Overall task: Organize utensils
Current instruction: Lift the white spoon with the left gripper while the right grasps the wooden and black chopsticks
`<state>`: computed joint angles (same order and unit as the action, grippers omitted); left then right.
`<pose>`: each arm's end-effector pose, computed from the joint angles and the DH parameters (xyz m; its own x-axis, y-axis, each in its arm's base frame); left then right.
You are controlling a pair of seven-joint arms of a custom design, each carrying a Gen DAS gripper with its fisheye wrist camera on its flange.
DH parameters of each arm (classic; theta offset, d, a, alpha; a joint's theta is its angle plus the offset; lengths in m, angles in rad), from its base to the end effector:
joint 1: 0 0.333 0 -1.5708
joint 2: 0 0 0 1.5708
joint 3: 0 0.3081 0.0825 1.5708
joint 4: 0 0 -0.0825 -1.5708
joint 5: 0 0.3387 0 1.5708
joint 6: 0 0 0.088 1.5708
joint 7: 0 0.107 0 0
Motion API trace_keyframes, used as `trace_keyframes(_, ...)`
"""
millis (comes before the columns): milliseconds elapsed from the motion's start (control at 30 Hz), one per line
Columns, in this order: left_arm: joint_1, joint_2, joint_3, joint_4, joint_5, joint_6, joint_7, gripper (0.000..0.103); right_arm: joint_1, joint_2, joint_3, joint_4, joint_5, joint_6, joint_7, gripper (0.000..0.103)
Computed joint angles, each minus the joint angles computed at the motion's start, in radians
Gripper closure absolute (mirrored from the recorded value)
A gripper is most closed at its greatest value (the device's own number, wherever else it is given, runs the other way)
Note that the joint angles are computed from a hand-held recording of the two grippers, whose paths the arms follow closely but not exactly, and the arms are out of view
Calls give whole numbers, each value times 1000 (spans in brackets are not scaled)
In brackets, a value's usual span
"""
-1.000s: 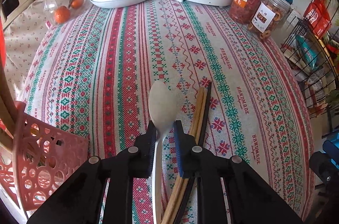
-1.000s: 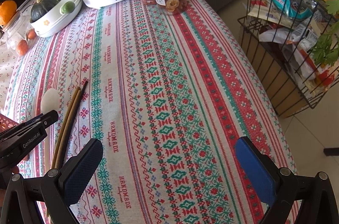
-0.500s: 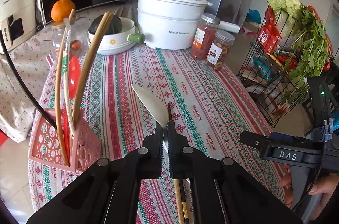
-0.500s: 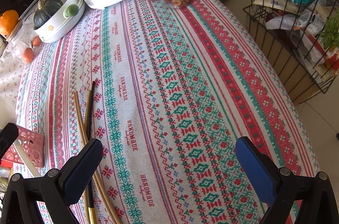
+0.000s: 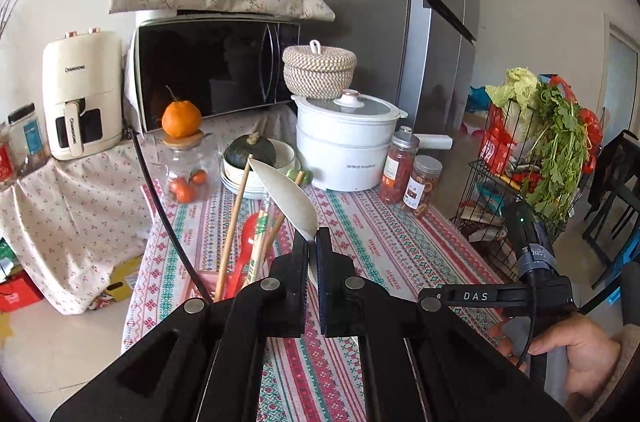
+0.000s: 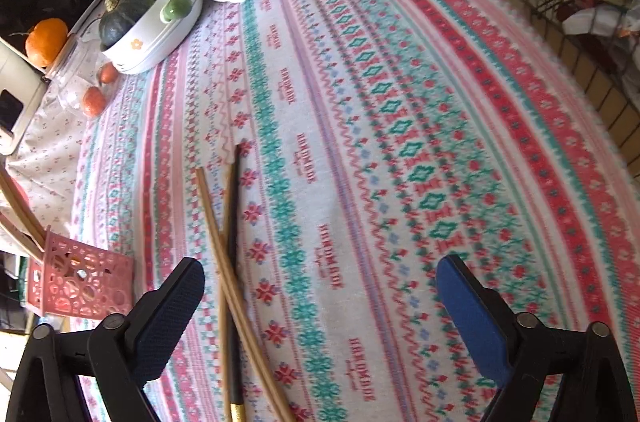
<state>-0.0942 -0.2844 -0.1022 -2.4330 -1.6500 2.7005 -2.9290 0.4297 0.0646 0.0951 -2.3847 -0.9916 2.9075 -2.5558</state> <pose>0.4305 -0.0531 0.4607 -0.5904 -0.8026 0.0852 -0.4313 0.2245 -0.8738 0.3961 0.2878 0.3529 -0.5237 -0.7341 -0.4323 -0.6525 0.6718 -0.3505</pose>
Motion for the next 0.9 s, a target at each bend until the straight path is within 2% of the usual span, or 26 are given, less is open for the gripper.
trace_keyframes(33, 4, 2, 7, 4, 1, -6, -1, 100, -8, 28, -15, 14, -53, 68, 40, 24)
trace_keyframes(67, 9, 6, 12, 9, 8, -11, -11, 100, -10, 56, -33, 34, -99, 121, 75, 28)
trace_keyframes(133, 18, 15, 22, 17, 19, -22, -27, 100, 0, 104, -64, 82, -154, 180, 96, 46)
trace_keyframes(233, 31, 17, 34, 22, 24, -37, -26, 100, 12, 156, -58, 155, -73, 150, -58, 62)
trace_keyframes(333, 44, 16, 44, 24, 26, -52, -21, 100, 35, 210, -69, 234, -26, 125, -181, 71)
trace_keyframes(433, 58, 18, 53, 28, 26, -63, -13, 100, 51, 274, -82, 310, 26, 123, -274, 74)
trace_keyframes(633, 89, 33, 71, 45, 38, -88, -23, 100, 50, 382, -32, 457, 245, -60, -558, 81)
trace_keyframes(767, 107, 49, 80, 56, 57, -103, -40, 100, 110, 418, -59, 527, 309, -217, -659, 83)
trace_keyframes(900, 116, 54, 81, 59, 67, -112, -53, 100, 160, 431, -90, 557, 301, -293, -699, 86)
